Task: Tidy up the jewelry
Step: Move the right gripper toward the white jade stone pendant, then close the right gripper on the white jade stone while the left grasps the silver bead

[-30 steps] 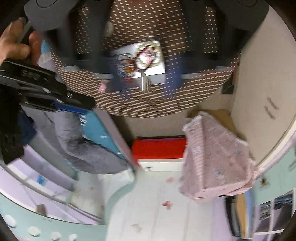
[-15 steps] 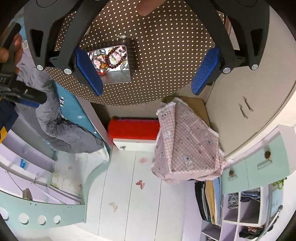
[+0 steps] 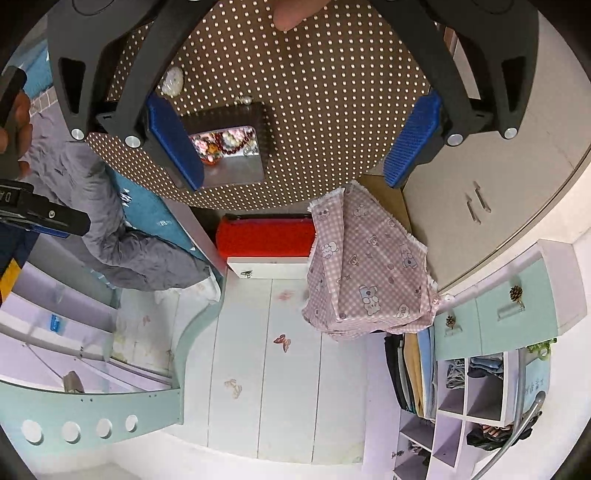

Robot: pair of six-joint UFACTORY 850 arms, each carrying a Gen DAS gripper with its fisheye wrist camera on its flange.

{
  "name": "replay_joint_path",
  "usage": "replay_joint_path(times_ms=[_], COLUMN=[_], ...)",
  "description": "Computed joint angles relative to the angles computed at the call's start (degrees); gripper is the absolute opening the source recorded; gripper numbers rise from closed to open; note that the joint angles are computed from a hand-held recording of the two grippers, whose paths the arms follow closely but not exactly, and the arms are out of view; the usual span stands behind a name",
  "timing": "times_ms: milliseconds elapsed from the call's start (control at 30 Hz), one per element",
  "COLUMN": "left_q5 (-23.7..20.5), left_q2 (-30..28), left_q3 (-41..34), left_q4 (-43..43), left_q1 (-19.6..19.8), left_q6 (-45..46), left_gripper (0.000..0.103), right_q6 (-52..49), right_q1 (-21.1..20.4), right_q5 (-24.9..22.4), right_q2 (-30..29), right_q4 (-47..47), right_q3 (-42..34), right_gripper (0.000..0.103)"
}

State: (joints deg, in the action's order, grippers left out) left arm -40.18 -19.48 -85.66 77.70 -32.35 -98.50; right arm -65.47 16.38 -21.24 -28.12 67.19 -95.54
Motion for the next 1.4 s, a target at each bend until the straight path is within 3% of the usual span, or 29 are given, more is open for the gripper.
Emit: replay_joint_path(times_ms=[367,600,833,967,1033,1100,1167,1400], left_q5=[0.97,2.52,1.77,0.92,0.52,0.37,-0.09,-0.39], left_q2=[0.7,-1.33,-2.49,-3.58,-4.22,-5.0,-5.86,-8.45], left_q3=[5.79,7.5,7.99,6.91,6.16,5.18,3.97,0.49], left_q4=[0.7,-2.7,-3.49,-4.87,-5.86,-7.14,-8.4,-12.62], left_q1=[-1.31,-0.98,-1.14,-1.04,-0.96,-0.82,-0.81,-0.15], left_q6=[-6.34,-7.44,-7.67,-4.84,-3.22,-1.17,0.72,6.84], left_gripper=[0.096,0.096,0.096,0.096,0.096,0.096,0.096,0.096], right_q6=[-1.24,10.04,26.31,31.73,35.36,39.13,36.88,22.0], right_q1=[1.05,2.27,4.62,5.69,6.63,7.4,7.42,5.38], right_q5=[4.41,4.52,3.96,1.57,3.07,4.6,4.86,4.8], right_q2=[2.83,0.49,-3.8,-6.8,-7.08,-7.08,-6.95,-5.34], right_q4=[-0.41,-12.11,-30.29,-35.44,-40.37,-46.14,-44.92,-31.11], right_q3=[8.97,10.91,8.29,5.22,5.11,5.25,5.48,8.31], right_gripper=[0.095,0.095,0.095,0.072,0.067,0.05,0.039,0.038])
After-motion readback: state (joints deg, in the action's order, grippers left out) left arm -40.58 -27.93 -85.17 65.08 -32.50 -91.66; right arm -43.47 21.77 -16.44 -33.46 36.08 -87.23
